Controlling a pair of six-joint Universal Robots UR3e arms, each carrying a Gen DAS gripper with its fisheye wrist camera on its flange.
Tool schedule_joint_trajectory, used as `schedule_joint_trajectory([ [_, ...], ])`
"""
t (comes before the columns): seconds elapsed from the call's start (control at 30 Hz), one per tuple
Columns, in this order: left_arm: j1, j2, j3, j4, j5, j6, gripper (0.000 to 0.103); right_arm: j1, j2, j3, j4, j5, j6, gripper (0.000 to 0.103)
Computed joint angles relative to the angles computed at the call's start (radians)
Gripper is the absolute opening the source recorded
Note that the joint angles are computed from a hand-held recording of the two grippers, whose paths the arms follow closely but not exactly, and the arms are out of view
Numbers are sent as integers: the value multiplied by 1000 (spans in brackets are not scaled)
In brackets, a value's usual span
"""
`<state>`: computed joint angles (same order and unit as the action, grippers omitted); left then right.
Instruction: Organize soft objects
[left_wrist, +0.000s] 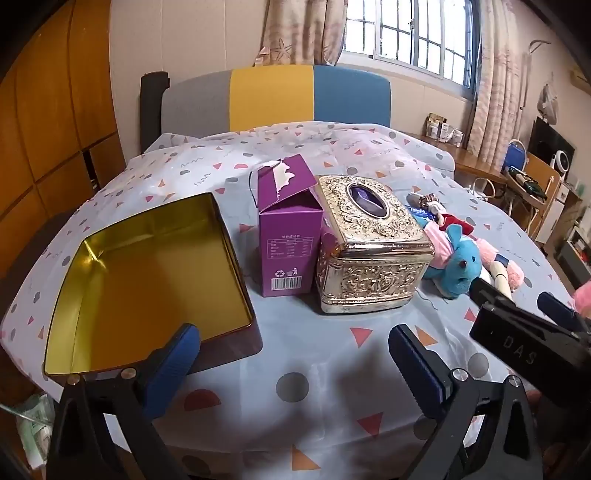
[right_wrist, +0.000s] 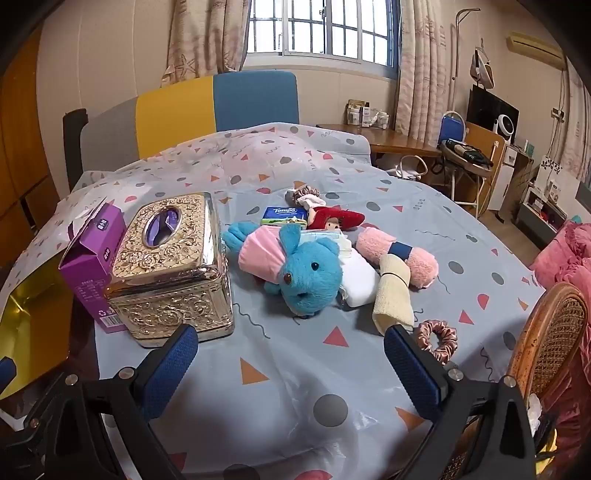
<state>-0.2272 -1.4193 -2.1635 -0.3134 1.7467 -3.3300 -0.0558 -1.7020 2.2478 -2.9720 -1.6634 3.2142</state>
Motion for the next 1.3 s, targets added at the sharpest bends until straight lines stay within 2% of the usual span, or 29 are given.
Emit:
schedule_joint_trajectory([
  [0.03,1,10,-8,8,0,4,103,1,-1,2,-6,-1,0,103],
  [0.1,-4,19,-20,35,19,9,103,-42,-40,28,-20,64,13,103],
  [0.3,-5,68,-66,55,18,22,103,-31,-23,4,-7,24,24,103],
  [0.37,42,45,-33,-6,15,-25,103,-33,-12,1,-6,45,26,103],
  [0.63,75,62,-39,-18,-13,-19,103,29,23,-18,-16,3,21,103],
  [1.3,86,48,-35,-21,-14,-20,103,51,71,-45,-8,5,8,103],
])
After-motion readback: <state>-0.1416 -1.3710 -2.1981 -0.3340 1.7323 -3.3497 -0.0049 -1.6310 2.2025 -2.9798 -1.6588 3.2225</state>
